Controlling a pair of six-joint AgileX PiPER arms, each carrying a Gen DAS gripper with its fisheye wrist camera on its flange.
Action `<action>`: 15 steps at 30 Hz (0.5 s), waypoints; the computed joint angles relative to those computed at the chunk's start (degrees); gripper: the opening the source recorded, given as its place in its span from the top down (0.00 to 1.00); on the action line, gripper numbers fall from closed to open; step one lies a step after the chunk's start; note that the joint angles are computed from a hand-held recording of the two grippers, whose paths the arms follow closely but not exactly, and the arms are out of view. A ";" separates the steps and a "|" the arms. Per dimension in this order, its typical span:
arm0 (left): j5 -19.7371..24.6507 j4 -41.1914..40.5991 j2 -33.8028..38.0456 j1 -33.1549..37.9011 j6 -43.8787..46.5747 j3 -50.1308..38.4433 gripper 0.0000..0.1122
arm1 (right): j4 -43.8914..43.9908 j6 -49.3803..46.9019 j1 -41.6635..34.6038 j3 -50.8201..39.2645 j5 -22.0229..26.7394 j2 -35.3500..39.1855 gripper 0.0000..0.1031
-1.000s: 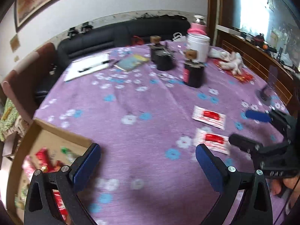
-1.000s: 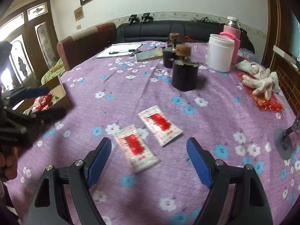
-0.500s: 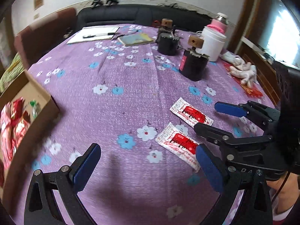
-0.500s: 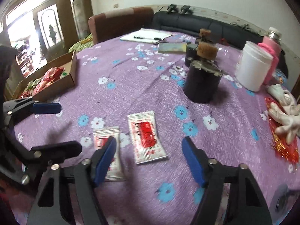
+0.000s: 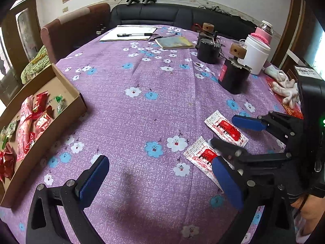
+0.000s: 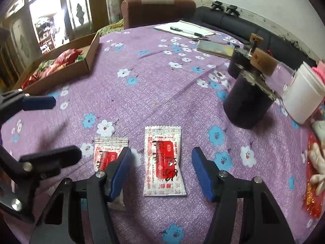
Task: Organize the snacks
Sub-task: 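Grasp one white-red sachet with the right tool while the left tool grasps the other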
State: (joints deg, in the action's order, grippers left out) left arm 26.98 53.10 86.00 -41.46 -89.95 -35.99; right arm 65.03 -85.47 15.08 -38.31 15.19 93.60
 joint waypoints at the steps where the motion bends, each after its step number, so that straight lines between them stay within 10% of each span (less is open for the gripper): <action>1: 0.55 -0.13 0.31 -0.50 -0.19 -0.35 0.09 | 0.51 -0.52 -0.19 0.37 -0.39 -0.39 0.66; 15: 10.26 -6.06 12.47 -7.69 0.10 -12.61 0.09 | 14.25 -15.92 -20.55 11.86 7.34 -12.05 0.71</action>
